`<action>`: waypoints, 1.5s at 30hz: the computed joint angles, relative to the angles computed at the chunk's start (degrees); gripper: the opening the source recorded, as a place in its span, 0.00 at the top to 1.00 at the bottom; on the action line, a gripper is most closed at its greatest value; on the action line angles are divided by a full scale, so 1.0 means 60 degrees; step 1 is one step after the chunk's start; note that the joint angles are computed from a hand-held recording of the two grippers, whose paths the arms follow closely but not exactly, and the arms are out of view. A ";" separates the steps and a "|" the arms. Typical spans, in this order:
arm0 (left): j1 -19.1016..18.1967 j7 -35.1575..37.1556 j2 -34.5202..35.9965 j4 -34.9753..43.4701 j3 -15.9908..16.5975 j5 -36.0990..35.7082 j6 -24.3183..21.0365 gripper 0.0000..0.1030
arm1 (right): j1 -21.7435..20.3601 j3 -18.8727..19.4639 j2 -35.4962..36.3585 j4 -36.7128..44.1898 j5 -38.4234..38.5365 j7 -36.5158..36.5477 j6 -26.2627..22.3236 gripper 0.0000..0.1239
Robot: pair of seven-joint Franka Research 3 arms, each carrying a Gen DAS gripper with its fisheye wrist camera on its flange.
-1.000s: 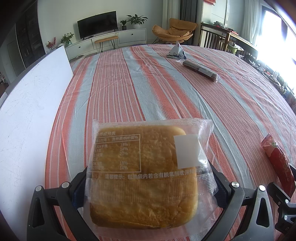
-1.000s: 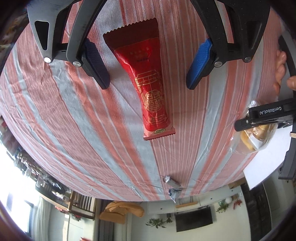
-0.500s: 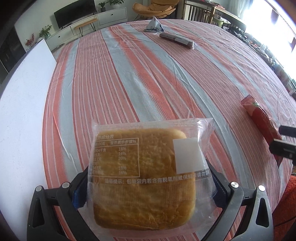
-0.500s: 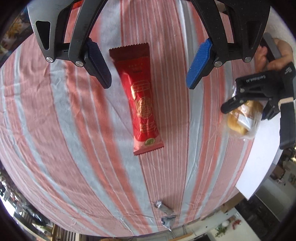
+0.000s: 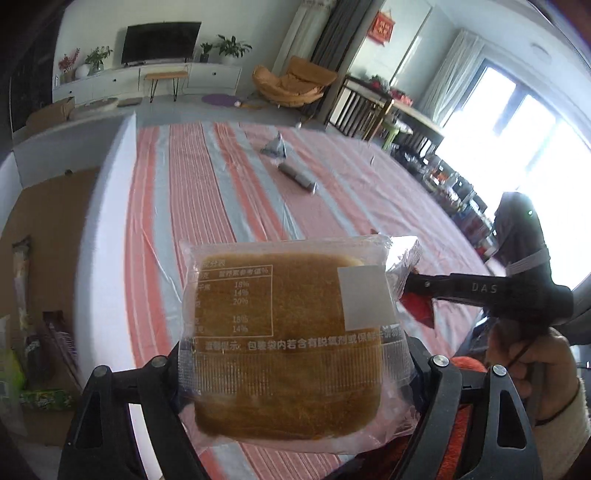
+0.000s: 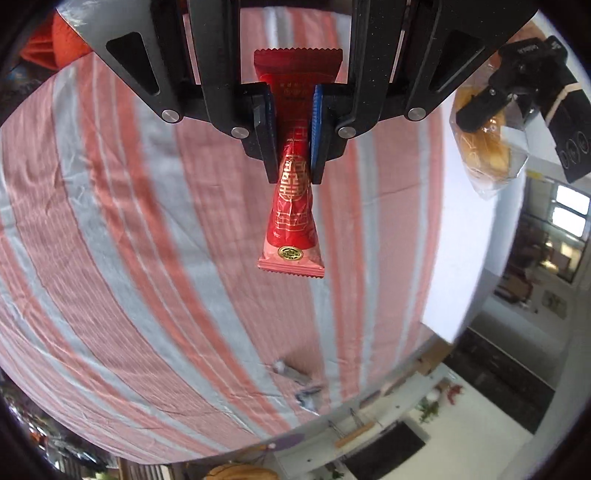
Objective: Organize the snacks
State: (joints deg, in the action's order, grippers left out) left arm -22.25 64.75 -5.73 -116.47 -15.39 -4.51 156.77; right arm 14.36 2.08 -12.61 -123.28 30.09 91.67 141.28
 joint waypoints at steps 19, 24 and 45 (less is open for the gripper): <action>0.3325 -0.6327 -0.2908 -0.2082 -0.0158 0.6582 -0.2687 0.01 | 0.2388 0.1381 0.2810 0.4230 0.0072 -0.1317 0.2237 0.45; 0.2671 -0.6256 -0.2547 -0.2032 -0.0016 0.6270 -0.1563 0.00 | 0.2032 0.0941 0.2010 0.2205 -0.3908 0.1092 0.3210 0.42; -0.0983 -0.4595 0.3674 0.2854 0.0530 0.6226 -0.1728 0.00 | -0.0955 0.0996 0.0800 -0.1124 -1.3166 0.9486 0.1594 0.42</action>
State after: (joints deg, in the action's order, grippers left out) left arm -28.15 37.18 16.32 -99.35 -12.21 32.84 146.40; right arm 8.63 8.06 -7.81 -130.02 -48.90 148.58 150.84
